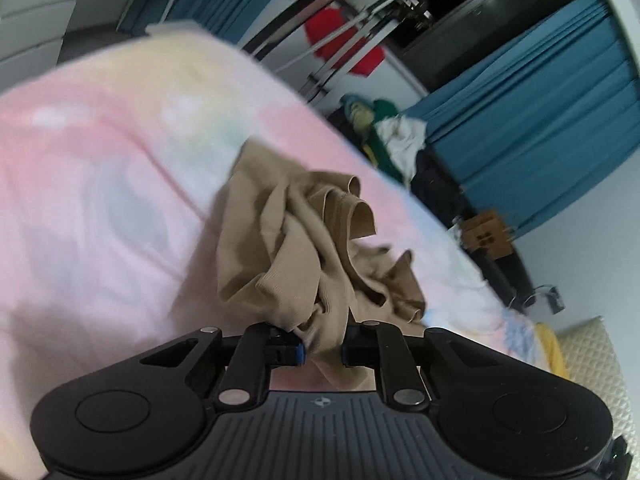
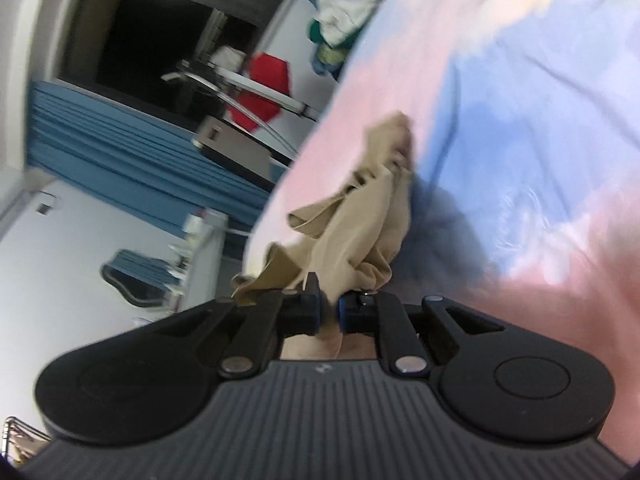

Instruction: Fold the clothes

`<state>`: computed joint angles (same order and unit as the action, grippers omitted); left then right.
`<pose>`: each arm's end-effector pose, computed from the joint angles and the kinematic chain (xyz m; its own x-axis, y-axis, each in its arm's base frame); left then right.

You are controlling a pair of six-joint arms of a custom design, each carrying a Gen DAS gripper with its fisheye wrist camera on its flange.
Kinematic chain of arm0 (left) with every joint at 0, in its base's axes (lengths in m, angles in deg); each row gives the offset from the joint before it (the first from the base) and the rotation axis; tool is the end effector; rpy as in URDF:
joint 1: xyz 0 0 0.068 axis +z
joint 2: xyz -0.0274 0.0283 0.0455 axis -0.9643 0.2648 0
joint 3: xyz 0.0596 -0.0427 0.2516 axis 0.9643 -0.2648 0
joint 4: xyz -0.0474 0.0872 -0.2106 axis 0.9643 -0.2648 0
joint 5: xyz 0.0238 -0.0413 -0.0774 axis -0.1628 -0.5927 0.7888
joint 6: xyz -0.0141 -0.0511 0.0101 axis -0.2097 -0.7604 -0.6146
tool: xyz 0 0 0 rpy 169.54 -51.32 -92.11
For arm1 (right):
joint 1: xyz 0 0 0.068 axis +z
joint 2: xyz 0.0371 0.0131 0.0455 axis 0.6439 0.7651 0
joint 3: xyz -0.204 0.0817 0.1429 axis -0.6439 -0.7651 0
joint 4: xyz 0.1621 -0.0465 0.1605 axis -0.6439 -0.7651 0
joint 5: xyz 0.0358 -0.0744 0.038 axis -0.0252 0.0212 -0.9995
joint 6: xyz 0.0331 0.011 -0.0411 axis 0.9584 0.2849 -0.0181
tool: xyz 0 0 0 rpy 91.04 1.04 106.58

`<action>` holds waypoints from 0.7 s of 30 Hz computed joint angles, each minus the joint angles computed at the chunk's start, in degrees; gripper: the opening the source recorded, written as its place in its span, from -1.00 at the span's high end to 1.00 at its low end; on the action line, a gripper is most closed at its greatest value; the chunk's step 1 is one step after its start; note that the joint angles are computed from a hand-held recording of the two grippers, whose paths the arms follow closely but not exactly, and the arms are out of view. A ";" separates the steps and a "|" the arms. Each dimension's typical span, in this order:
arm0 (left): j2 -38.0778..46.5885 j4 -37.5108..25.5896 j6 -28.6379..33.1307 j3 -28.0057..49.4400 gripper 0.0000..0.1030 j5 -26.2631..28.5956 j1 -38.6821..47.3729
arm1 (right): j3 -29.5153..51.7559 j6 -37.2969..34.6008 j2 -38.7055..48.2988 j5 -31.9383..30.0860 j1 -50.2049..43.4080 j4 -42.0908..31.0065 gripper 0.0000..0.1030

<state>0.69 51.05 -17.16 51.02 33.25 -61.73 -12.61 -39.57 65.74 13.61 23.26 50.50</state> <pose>0.2813 0.0446 0.2182 -0.6675 -0.5211 -0.5318 -0.0759 0.7581 -0.6477 0.3321 -0.0751 0.1945 -0.5822 0.7420 -0.3324 0.1132 0.4788 0.8706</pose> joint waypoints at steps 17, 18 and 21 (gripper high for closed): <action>-30.67 -36.51 11.12 -8.38 0.71 17.37 20.13 | -13.73 -15.80 -24.43 -13.05 -13.39 -25.61 0.78; -30.19 -34.83 9.41 -7.67 0.71 16.43 18.70 | -12.73 -14.32 -23.87 -12.58 -12.69 -24.84 0.78; -25.51 -28.03 2.30 -4.76 0.70 12.18 12.78 | -9.13 -8.15 -20.44 -9.74 -9.56 -21.10 0.77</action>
